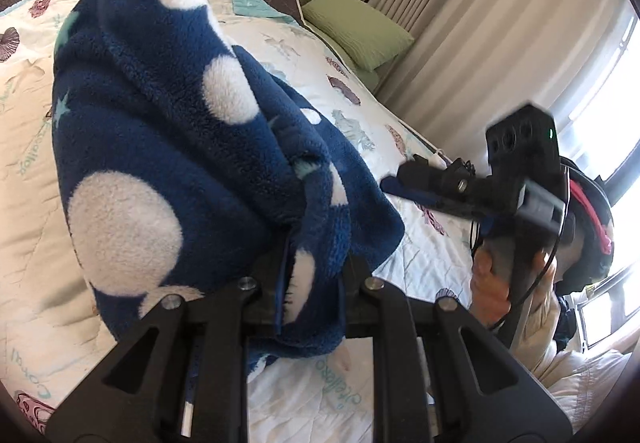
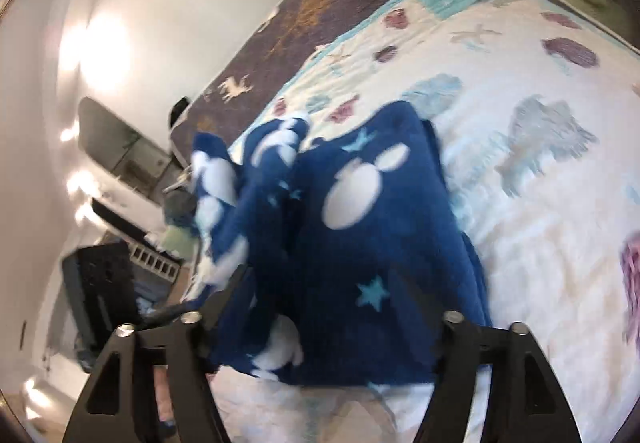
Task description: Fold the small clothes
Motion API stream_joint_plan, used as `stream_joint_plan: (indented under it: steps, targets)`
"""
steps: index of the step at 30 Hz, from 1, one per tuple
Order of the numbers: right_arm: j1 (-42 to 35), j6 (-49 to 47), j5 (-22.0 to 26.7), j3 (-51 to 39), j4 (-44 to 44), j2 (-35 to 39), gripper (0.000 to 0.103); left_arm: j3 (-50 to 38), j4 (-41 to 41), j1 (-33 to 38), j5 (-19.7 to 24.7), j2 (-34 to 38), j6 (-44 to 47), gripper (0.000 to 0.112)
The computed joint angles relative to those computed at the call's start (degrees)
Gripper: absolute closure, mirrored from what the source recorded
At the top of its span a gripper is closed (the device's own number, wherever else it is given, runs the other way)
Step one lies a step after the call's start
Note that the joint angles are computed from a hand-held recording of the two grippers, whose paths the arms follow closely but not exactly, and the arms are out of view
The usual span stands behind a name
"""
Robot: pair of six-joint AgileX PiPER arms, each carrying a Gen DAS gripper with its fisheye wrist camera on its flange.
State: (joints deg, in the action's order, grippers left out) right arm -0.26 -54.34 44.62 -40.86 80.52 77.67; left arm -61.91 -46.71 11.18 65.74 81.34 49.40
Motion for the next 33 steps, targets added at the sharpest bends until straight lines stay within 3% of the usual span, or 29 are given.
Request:
stream_joint_plan:
  steps: [2,5,13,17,18,19,20,21,27,33]
  targets:
    - [-0.44,0.16,3.43,-4.47,-1.57,3.72,0.020,0.03,0.85,-1.54,-0.99,-0.85,-1.57,0.092]
    - [2.94,4.90,4.23,-11.74,-5.72,8.31,0.018,0.46,2.01,-2.37,-1.52,-2.12,-2.76,0.091]
    - [9.45,14.92,14.12,-38.05,-15.59,24.29,0.011,0.22,4.70,-5.37,-3.45,-3.33,-5.59,0.091]
    - [15.11,23.30,10.06,-44.87,-26.00,26.85,0.010,-0.43,6.21,-8.84,-4.97,-3.85,-8.97,0.091]
    - [16.01,25.33,8.39,-45.48,-28.15,27.00,0.013,-0.66,6.58,-9.40,-5.19,-3.88,-9.51,0.091]
    - [16.41,27.32,7.36,-46.38,-29.61,27.34,0.026,-0.96,7.31,-10.47,-5.83,-3.96,-10.42,0.091]
    - [16.36,27.90,7.17,-46.97,-29.53,27.77,0.057,-1.18,7.97,-11.17,-6.35,-4.15,-11.10,0.091]
    - [15.80,27.68,8.31,-47.70,-28.37,28.39,0.076,-1.83,8.38,-11.83,-6.41,-4.02,-11.90,0.091]
    - [12.49,26.51,5.14,-44.22,-28.60,22.41,0.080,-6.67,6.97,-16.94,-5.17,-3.64,-12.64,0.090]
    - [4.99,25.87,4.54,-39.06,-30.43,18.40,0.080,-11.19,7.28,-25.93,-5.54,2.59,-14.82,0.085]
